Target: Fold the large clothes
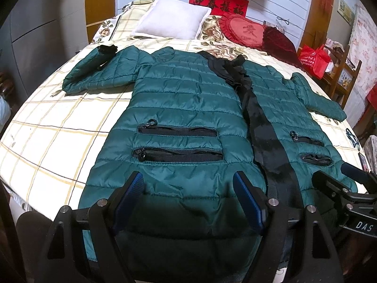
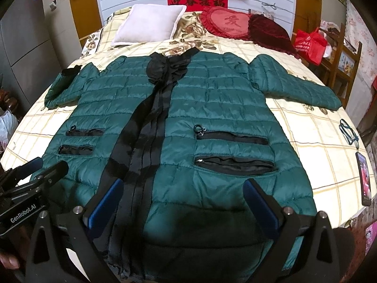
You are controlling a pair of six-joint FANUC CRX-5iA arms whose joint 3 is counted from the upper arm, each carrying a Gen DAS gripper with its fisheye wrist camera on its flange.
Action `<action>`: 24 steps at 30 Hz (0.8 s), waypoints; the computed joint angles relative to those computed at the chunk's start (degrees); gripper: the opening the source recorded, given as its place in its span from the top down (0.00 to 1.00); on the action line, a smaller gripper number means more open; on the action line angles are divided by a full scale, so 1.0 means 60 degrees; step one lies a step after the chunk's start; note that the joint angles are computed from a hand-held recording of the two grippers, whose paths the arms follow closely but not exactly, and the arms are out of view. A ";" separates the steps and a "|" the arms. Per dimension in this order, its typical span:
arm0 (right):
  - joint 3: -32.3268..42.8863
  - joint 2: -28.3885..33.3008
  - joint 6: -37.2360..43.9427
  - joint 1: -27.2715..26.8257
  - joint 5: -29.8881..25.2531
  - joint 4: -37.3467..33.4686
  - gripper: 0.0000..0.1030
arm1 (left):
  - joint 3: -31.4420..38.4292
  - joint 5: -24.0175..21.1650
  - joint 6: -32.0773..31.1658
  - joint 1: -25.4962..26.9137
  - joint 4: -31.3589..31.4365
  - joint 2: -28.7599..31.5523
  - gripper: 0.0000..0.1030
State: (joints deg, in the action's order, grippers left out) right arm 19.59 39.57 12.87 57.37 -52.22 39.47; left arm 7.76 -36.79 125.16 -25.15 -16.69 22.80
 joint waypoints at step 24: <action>0.3062 0.1724 0.1690 -0.0706 -0.0535 -0.0655 0.00 | 0.1765 -0.0668 -0.0454 0.0418 -0.0191 0.1099 0.46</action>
